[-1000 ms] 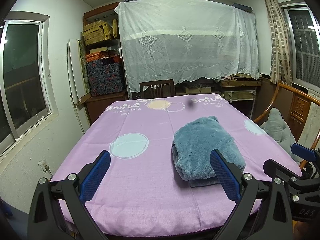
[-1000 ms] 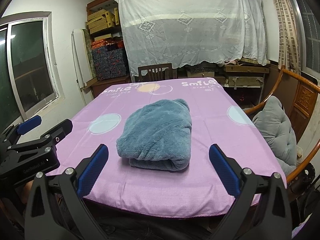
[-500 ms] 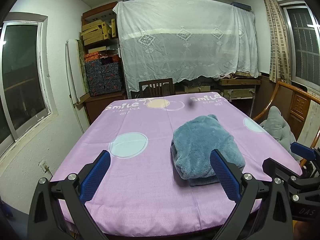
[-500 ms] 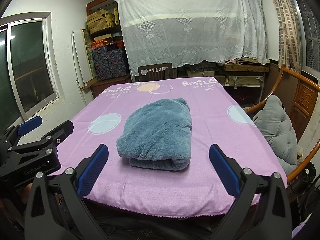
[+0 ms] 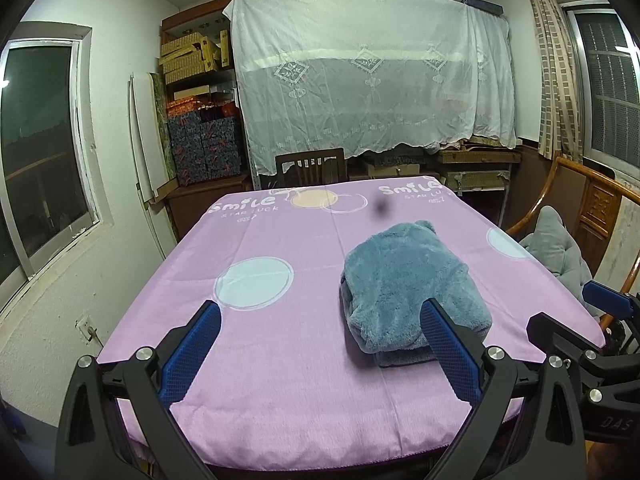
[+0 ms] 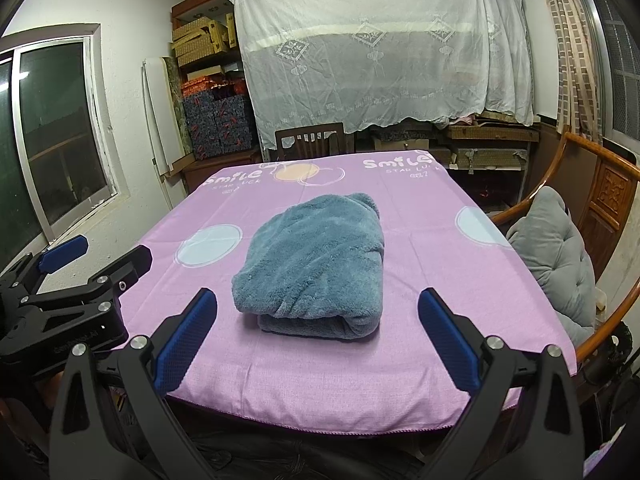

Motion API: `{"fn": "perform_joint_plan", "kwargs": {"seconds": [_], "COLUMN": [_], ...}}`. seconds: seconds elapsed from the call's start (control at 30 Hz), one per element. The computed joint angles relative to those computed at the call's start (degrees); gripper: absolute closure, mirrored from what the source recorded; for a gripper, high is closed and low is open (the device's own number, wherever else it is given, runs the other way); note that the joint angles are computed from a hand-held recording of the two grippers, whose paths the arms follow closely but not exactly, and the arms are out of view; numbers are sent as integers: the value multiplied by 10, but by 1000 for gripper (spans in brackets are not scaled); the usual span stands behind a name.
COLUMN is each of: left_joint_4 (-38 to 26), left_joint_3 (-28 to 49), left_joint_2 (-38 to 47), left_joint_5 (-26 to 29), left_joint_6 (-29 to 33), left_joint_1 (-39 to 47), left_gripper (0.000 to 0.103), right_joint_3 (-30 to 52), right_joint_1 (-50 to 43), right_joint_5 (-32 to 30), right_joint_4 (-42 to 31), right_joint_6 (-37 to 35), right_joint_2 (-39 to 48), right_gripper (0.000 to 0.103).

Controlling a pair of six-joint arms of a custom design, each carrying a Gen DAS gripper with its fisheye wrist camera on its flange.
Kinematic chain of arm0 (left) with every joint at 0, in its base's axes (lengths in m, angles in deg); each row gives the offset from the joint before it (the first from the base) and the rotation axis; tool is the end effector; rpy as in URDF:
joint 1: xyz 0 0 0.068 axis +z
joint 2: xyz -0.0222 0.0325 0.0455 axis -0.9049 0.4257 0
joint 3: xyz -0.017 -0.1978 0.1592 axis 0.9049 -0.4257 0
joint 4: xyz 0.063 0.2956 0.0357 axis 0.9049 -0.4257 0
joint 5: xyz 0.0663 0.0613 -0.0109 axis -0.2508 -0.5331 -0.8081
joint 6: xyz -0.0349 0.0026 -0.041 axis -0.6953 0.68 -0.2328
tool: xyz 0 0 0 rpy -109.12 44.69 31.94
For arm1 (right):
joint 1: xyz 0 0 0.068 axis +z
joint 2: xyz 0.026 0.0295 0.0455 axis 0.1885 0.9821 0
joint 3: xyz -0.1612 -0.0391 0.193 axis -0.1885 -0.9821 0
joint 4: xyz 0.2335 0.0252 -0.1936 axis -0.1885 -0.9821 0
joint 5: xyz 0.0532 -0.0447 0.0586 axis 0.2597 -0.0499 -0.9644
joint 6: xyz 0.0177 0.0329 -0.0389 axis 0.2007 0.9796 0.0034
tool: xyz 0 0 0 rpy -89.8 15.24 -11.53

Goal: Fold large clothes

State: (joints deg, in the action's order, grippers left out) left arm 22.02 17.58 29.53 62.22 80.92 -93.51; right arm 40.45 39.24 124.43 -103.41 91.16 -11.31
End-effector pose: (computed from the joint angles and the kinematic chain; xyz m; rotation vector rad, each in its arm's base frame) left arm 0.2909 -0.1561 0.2697 0.5134 1.9632 -0.1993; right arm 0.1930 0.0809 0.2686 0.3887 2.0397 -0.0428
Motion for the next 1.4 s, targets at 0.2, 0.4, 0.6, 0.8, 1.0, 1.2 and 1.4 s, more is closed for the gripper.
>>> {"fn": "perform_joint_plan", "kwargs": {"seconds": [0.2,0.4,0.6,0.8,1.0,1.2,1.4], "left_joint_4": [-7,-15,-19,-24,-27,-33,-53], "left_joint_3": [8,18,29,44,66,94,140], "left_joint_2": [10,23,44,72,111,156,212], "left_joint_5": [-1,12,15,15,8,7,14], "left_joint_6": [-5,-9,-6,-4,1,1,-8], "left_joint_1": [0,7,8,4,-5,-9,-5], "left_gripper": [3,3,3,3,3,3,3], "right_joint_3": [-8,-18,-20,-19,-19,-15,-6], "right_joint_1": [3,-8,-39,-67,-112,-146,-180], "right_joint_5": [0,-16,-50,-76,-119,-154,-189], "right_joint_4": [4,16,28,37,50,69,92], "right_joint_6": [6,2,-13,-19,-33,-43,-61], "right_joint_2": [3,5,16,35,54,90,137], "right_gripper": [5,5,5,5,5,5,5]}}
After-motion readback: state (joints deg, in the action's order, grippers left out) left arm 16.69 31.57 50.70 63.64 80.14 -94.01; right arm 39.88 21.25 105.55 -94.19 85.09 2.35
